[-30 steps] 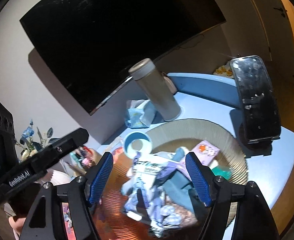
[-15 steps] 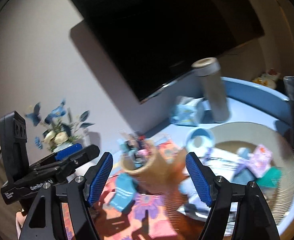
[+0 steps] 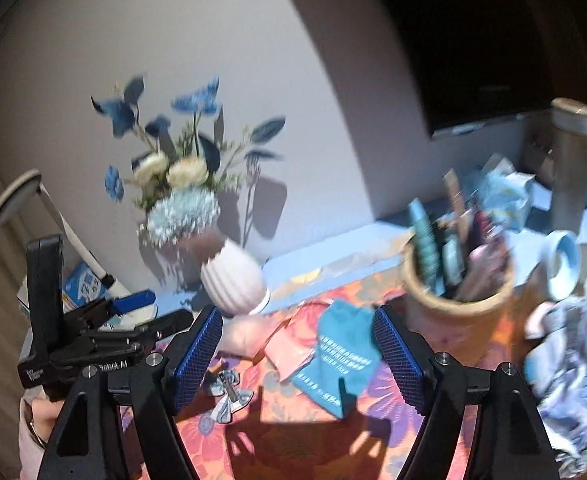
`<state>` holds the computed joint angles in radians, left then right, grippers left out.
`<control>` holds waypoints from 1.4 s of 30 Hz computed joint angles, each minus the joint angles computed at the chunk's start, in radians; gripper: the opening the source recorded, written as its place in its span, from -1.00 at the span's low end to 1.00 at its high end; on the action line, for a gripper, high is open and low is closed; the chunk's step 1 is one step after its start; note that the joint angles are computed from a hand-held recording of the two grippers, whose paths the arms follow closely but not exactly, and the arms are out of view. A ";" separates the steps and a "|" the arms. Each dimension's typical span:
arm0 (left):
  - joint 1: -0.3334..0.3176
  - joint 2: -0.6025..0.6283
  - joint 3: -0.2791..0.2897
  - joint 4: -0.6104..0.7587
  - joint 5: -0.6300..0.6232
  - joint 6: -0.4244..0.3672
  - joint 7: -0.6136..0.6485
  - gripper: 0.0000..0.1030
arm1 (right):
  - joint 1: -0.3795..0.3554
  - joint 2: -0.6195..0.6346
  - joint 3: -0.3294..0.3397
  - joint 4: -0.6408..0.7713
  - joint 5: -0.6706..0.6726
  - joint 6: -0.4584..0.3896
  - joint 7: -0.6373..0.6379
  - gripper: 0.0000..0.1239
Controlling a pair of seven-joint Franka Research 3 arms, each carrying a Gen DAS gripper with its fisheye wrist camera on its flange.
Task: Organize soft objects
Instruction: 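Move both tools back to the floral tablecloth, then lower the left tool to the plaid bow while the right tool reaches the teal drawstring bag, then grasp the plaid bow with the left tool while the right tool grasps the teal drawstring bag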
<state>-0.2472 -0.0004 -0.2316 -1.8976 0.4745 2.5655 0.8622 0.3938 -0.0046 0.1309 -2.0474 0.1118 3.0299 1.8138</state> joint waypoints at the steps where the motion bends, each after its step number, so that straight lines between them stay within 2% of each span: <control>1: 0.004 -0.011 0.004 -0.033 -0.021 0.019 0.007 0.70 | 0.001 0.011 0.001 0.007 -0.017 -0.007 0.019 0.24; 8: 0.018 -0.045 0.011 -0.191 -0.105 0.130 0.026 0.70 | 0.044 0.132 -0.036 0.086 -0.114 -0.067 0.169 0.24; 11: 0.017 -0.030 0.008 -0.210 -0.123 0.144 0.035 0.70 | 0.091 0.179 -0.092 0.120 -0.207 -0.093 0.287 0.24; 23: 0.011 0.006 0.005 -0.251 -0.149 0.245 0.129 0.70 | 0.178 0.327 -0.212 0.278 -0.425 -0.224 0.553 0.24; 25: 0.008 0.017 0.004 -0.247 -0.136 0.245 0.135 0.70 | 0.190 0.344 -0.231 0.299 -0.464 -0.241 0.606 0.24; 27: -0.002 0.033 0.004 -0.228 -0.037 0.210 0.082 0.72 | 0.182 0.364 -0.228 0.316 -0.474 -0.245 0.621 0.25; 29: -0.011 0.041 0.001 -0.216 0.010 0.201 0.066 0.72 | 0.197 0.370 -0.248 0.316 -0.524 -0.226 0.647 0.30; 31: -0.016 0.046 0.000 -0.208 0.026 0.189 0.063 0.78 | 0.222 0.379 -0.277 0.312 -0.591 -0.200 0.683 0.36; 34: -0.010 0.046 0.003 -0.210 -0.022 0.193 0.084 0.87 | 0.227 0.398 -0.273 0.350 -0.619 -0.260 0.678 0.37; 35: -0.010 0.048 0.003 -0.209 -0.028 0.193 0.087 0.88 | 0.232 0.404 -0.274 0.364 -0.634 -0.287 0.680 0.34; 37: -0.014 0.048 0.005 -0.205 0.004 0.182 0.064 0.87 | 0.264 0.418 -0.294 0.401 -0.698 -0.375 0.719 0.04; 38: -0.015 0.049 0.005 -0.204 0.011 0.186 0.061 0.81 | 0.265 0.421 -0.290 0.411 -0.722 -0.397 0.731 -0.19; 39: -0.014 0.046 0.006 -0.210 0.014 0.205 0.060 0.37 | 0.253 0.419 -0.278 0.407 -0.732 -0.383 0.731 -0.66; 40: -0.013 0.038 0.009 -0.221 0.040 0.233 0.039 -0.08 | 0.225 0.411 -0.253 0.386 -0.716 -0.332 0.706 -0.91; 41: -0.014 0.036 0.010 -0.223 0.062 0.239 0.025 -0.22 | 0.212 0.409 -0.242 0.380 -0.703 -0.315 0.696 -0.92; 42: -0.015 0.036 0.009 -0.221 0.084 0.236 0.011 -0.25 | 0.205 0.403 -0.239 0.366 -0.696 -0.291 0.699 -0.92</control>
<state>-0.2625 0.0357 -0.2221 -2.1181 0.5580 2.8013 0.8727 0.5983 0.3988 -0.1085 -1.6810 -0.5839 2.7389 2.5133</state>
